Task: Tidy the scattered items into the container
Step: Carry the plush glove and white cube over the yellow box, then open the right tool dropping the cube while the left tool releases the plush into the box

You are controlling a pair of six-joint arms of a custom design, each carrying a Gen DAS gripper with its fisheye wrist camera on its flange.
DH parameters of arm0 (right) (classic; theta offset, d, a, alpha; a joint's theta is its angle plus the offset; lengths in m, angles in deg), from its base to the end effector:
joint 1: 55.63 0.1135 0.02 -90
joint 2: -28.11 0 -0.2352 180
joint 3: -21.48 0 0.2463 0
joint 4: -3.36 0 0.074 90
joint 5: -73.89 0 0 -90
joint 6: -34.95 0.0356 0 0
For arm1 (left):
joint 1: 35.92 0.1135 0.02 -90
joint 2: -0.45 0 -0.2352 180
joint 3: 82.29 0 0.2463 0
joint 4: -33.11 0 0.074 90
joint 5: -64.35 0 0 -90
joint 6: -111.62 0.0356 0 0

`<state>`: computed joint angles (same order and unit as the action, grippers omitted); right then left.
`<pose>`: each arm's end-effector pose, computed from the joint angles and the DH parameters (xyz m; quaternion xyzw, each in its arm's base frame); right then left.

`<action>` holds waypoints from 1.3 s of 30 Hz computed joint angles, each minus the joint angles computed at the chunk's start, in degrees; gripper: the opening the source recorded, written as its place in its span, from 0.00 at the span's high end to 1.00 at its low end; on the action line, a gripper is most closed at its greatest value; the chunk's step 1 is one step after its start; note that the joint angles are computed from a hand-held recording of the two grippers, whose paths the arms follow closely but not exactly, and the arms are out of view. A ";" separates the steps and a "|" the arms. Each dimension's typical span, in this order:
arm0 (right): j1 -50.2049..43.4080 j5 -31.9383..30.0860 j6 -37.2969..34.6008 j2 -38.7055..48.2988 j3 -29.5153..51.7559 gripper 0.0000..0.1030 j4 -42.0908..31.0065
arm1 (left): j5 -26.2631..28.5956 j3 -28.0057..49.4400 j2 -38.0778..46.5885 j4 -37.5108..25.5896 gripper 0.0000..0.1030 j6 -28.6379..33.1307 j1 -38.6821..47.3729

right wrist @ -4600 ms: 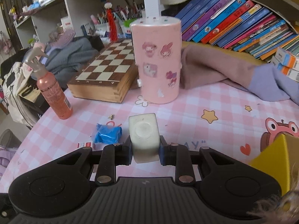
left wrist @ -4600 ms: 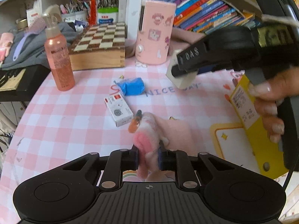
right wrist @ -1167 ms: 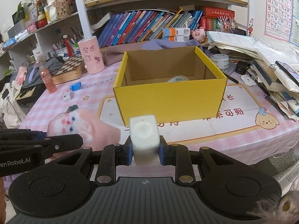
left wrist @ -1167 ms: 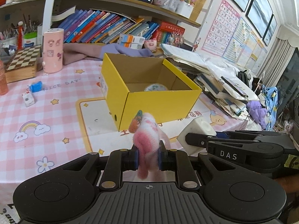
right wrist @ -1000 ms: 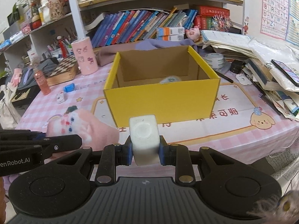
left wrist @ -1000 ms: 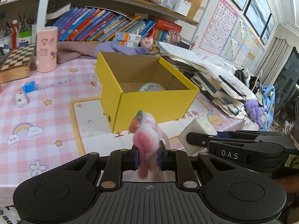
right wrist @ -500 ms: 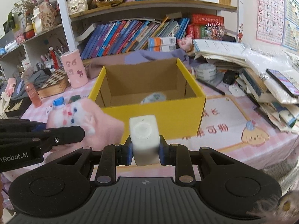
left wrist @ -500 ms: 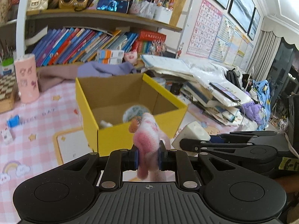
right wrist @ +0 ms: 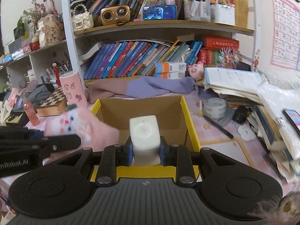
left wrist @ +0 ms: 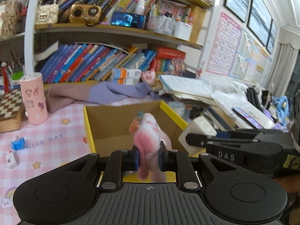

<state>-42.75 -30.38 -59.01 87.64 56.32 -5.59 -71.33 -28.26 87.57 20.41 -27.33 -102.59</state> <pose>0.2075 0.0564 0.1532 -0.1861 0.8566 0.1456 0.4587 0.1357 -0.2502 0.1431 -0.0128 0.8662 -0.1019 0.4891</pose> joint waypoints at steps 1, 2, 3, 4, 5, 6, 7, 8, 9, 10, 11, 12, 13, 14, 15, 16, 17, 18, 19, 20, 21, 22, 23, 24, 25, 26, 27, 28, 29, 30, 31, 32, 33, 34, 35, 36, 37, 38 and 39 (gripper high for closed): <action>-0.52 -0.63 -0.77 3.14 1.13 0.76 1.33 | 0.06 0.86 1.21 -0.23 0.83 -0.44 0.95; -0.94 -1.19 -1.43 6.29 2.49 0.76 2.25 | 0.46 1.80 2.53 -0.63 0.83 -1.00 1.99; -1.34 -1.86 -2.09 9.00 3.85 0.76 2.70 | 0.78 2.77 3.89 -1.16 0.83 -1.60 2.88; -1.81 -2.72 -3.00 11.95 5.45 0.76 2.95 | 1.00 3.79 5.26 -1.87 0.83 -2.36 3.62; -2.18 -3.42 -3.92 14.16 6.69 0.76 3.03 | 1.40 4.59 6.37 -2.36 0.83 -3.10 4.29; -2.43 -4.04 -5.01 16.41 8.02 0.76 3.11 | 1.93 5.27 7.38 -2.69 0.83 -3.80 4.92; -2.55 -4.45 -5.96 18.14 8.88 0.76 3.37 | 2.49 6.16 8.65 -3.15 0.83 -4.51 5.57; -2.63 -4.76 -6.96 20.07 9.83 0.76 3.73 | 2.99 7.15 9.92 -3.76 0.83 -5.05 6.11; -2.68 -5.01 -7.89 22.03 10.87 0.76 3.84 | 3.48 8.19 11.16 -4.48 0.83 -5.48 6.53; -2.61 -5.16 -8.54 23.88 11.90 0.76 3.66 | 4.01 9.24 12.44 -5.22 0.82 -5.91 6.93; -2.72 -5.48 -9.14 25.49 12.85 0.76 3.24 | 4.58 10.22 13.64 -5.75 0.82 -6.29 7.26; -2.87 -5.83 -9.78 26.96 13.84 0.76 2.61 | 5.14 10.86 14.55 -6.02 0.82 -6.70 7.47; -3.00 -6.14 -10.49 28.44 14.80 0.76 2.01 | 5.66 11.30 15.24 -6.11 0.82 -7.10 7.66; -3.08 -6.36 -11.19 29.83 15.68 0.76 1.49 | 6.04 11.78 15.89 -6.19 0.82 -7.42 7.80; -3.10 -6.48 -11.69 31.08 16.54 0.76 1.00 | 6.25 12.32 16.47 -6.48 0.81 -7.64 7.86; -3.11 -6.58 -12.03 32.09 17.30 0.76 0.50 | 6.38 12.91 16.98 -6.94 0.81 -7.84 7.91; -3.13 -6.67 -12.34 32.98 18.01 0.76 0.00 | 6.44 13.38 17.36 -7.43 0.81 -8.08 7.97; -3.21 -6.77 -12.60 33.71 18.59 0.76 -0.39 | 6.52 13.84 17.64 -7.92 0.80 -8.29 8.10; -3.36 -7.10 -12.80 34.40 19.04 0.75 -0.60 | 6.68 14.22 17.91 -8.44 0.78 -8.61 8.24; -3.50 -7.39 -12.94 34.80 19.35 0.75 -0.75 | 6.89 14.60 18.28 -8.90 0.78 -8.98 8.37; -3.54 -7.50 -13.04 35.01 19.44 0.75 -0.77 | 7.09 14.96 18.65 -9.37 0.77 -9.39 8.43; -3.59 -7.62 -13.13 35.23 19.67 0.75 -0.93 | 7.28 15.27 18.98 -9.81 0.77 -9.79 8.42; -3.70 -7.73 -13.22 35.34 19.74 0.73 -1.02 | 7.50 15.57 19.27 -10.18 0.76 -10.03 8.42; -3.81 -7.81 -13.23 35.37 19.75 0.72 -1.01 | 7.66 15.90 19.54 -10.61 0.74 -10.24 8.40; -3.94 -7.79 -13.19 35.25 19.60 0.70 -0.81 | 7.60 16.40 19.86 -11.38 0.70 -10.59 8.30; -4.04 -7.77 -13.03 35.07 19.42 0.66 -0.61 | 7.28 16.86 20.12 -12.17 0.69 -10.99 8.13; -4.14 -7.82 -12.80 34.72 19.12 0.64 -0.42 | 6.83 17.13 20.18 -12.80 0.63 -11.37 7.95; -4.31 -7.96 -12.55 34.31 18.72 0.60 -0.13 | 6.23 17.27 20.10 -13.42 0.53 -11.79 7.71; -4.46 -8.05 -12.27 33.90 18.33 0.57 0.23 | 5.40 17.25 19.90 -13.90 0.47 -12.20 7.38; -4.60 -8.10 -12.01 33.39 17.85 0.55 0.70 | 4.50 17.07 19.64 -14.11 0.38 -12.53 7.01; -4.69 -8.06 -11.72 32.69 17.20 0.52 1.32 | 3.48 16.92 19.37 -14.46 0.34 -13.02 6.54; -4.75 -7.90 -11.35 31.90 16.47 0.50 2.06 | 2.66 16.91 19.18 -14.84 0.33 -13.41 6.18; -4.82 -7.84 -10.97 31.02 15.67 0.48 2.78 | 2.11 16.87 18.96 -15.06 0.31 -13.62 5.95; -4.89 -7.78 -10.63 30.16 14.94 0.46 3.33 | 1.55 16.73 18.64 -15.27 0.29 -13.88 5.66; -4.88 -7.64 -10.26 29.19 14.10 0.44 3.99 | 0.89 16.52 18.30 -15.51 0.28 -14.18 5.29; -4.86 -7.49 -9.91 28.15 13.20 0.44 4.63 | 0.28 16.37 17.98 -15.78 0.27 -14.41 4.93; -4.86 -7.38 -9.67 27.37 12.57 0.42 5.05 | -0.33 16.21 17.67 -16.05 0.26 -14.62 4.54; -4.77 -7.17 -9.37 26.35 11.79 0.41 5.37 | -0.95 16.00 17.34 -16.30 0.26 -14.78 4.11; -4.68 -6.97 -9.15 25.48 11.12 0.41 5.57 | -1.51 15.87 17.09 -16.59 0.26 -14.92 3.70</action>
<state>-47.43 -37.36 -68.16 113.11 67.44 -0.02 -72.84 -12.39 104.65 3.81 -42.25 -98.89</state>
